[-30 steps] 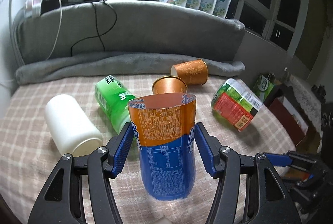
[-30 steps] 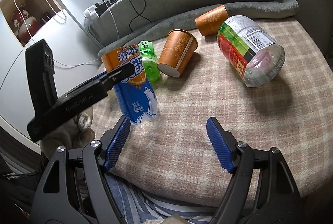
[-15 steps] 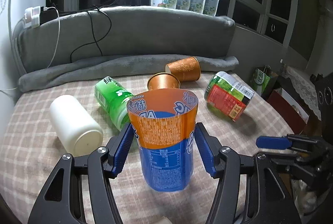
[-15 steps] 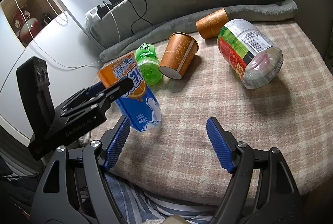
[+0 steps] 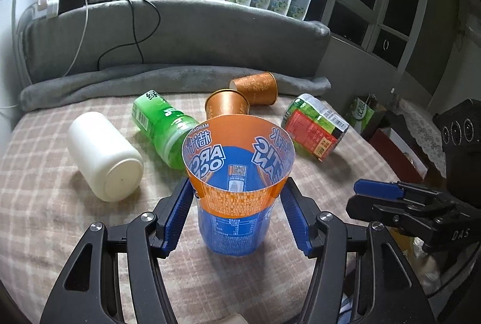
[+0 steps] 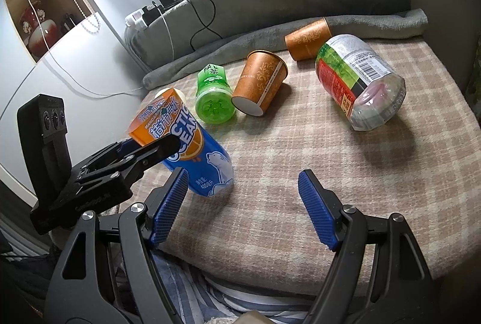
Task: Flip cup upright
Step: 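Rotate the bottle upright with the left gripper and lower it, then set the bottle upright on the table and open the left gripper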
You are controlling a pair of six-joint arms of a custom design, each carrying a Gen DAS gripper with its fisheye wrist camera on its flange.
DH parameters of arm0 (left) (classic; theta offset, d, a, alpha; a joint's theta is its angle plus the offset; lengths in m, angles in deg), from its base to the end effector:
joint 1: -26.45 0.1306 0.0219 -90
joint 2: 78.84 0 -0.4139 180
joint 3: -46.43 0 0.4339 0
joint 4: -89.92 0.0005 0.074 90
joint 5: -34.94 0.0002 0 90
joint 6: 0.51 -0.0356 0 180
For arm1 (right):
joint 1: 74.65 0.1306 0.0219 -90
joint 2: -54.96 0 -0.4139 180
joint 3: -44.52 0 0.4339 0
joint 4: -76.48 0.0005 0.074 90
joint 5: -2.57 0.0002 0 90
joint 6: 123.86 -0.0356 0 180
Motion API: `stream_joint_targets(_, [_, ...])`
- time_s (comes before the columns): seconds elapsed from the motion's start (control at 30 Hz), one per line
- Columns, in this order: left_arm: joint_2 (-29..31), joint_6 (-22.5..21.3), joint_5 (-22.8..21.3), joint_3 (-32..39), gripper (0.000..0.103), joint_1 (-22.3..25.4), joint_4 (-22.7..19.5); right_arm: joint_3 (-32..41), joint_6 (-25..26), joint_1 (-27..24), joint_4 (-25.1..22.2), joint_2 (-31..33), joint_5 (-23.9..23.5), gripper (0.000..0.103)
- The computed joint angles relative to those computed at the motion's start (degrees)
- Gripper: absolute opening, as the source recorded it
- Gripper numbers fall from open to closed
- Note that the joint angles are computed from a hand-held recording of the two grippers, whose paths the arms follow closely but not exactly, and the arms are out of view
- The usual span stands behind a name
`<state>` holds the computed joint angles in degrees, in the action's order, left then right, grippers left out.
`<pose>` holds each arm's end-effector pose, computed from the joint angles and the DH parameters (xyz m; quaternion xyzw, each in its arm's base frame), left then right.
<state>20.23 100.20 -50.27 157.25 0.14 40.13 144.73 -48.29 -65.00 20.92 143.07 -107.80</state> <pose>0.5346 -0.2682 0.5601 0.1400 0.8874 -0.1746 0.4031 0.5011 0.0973 0.5612 -0.0321 0.9063 0.2400 0.3464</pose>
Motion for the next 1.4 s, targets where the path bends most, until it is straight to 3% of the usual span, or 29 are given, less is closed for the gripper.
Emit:
stream_joint_targets(0.27, [-0.67,0.04,1.1,-0.62,0.061,0.04,-0.33,-0.23,0.51,0.16,0.14,-0.31,0.48,0.078])
stream_joint_targets(0.57, [-1.34,-0.05,3.0,-1.04,0.078,0.07,-0.79,-0.34,0.44,0.2,-0.04,-1.0,1.02,0.078])
stream_joint_targets(0.87, [-4.67,0.15,2.89,-4.08,0.078,1.06,0.22,-1.02,0.54,1.03,1.66,-2.4,4.96,0.078])
stream_joint_targets(0.97, [-6.53,0.19,1.12,-5.67,0.078,1.47,1.74,-1.37,0.62,1.59,2.85,-2.94,8.17,0.082])
stream_joint_targets(1.17, [-11.43,-0.16,-10.05,-9.89,0.081,1.6,8.54,-2.37,1.13,2.87,6.25,-4.22,15.74,0.088])
stream_joint_targets(1.4, [-13.75,-0.01,-18.27,-11.59,0.082,1.98,12.76,-3.09,1.72,4.85,10.28,-5.39,25.67,0.094])
